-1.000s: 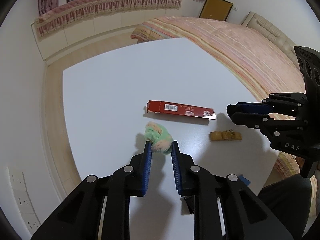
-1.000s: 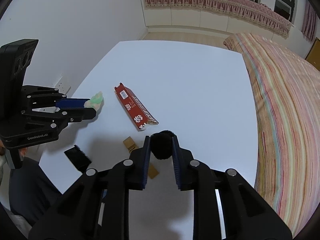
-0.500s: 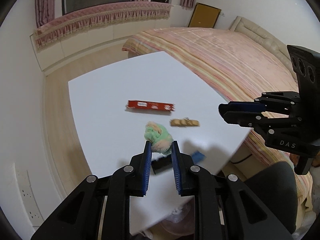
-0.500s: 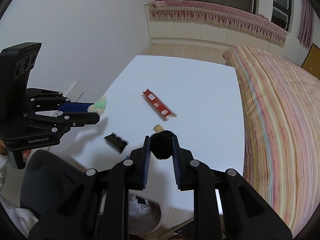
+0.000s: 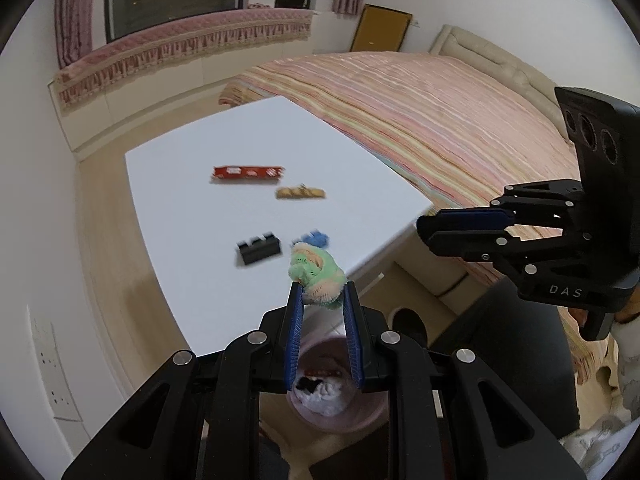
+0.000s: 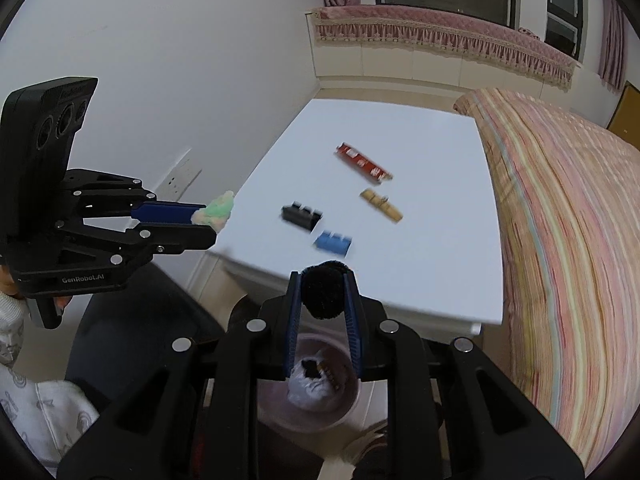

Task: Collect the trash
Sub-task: 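Carry the green ball and black pompom to the wastebasket and release both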

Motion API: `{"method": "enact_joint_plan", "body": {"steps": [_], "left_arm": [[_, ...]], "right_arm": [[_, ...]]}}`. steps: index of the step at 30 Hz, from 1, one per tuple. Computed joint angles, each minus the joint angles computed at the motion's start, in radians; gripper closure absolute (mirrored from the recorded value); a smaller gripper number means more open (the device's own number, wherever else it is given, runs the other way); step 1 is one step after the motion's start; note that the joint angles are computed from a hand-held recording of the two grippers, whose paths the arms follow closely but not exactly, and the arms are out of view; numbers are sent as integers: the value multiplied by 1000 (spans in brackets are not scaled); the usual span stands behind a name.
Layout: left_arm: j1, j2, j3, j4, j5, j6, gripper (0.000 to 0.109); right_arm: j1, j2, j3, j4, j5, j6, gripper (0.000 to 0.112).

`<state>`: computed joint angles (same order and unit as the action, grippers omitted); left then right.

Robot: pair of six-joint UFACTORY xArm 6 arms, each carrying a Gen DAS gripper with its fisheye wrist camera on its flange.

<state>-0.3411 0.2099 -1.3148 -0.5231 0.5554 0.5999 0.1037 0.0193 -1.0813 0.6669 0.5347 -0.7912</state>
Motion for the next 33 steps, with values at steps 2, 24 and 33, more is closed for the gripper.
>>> {"method": "enact_joint_plan", "body": {"steps": [2, 24, 33], "left_arm": [[-9, -32, 45, -3, -2, 8, 88], [-44, -144, 214, -28, -15, 31, 87], [-39, -148, 238, -41, -72, 14, 19]], "right_arm": [[2, -36, 45, 9, 2, -7, 92], [14, -157, 201, 52, 26, -35, 90], [11, -146, 212, 41, -7, -11, 19]]}}
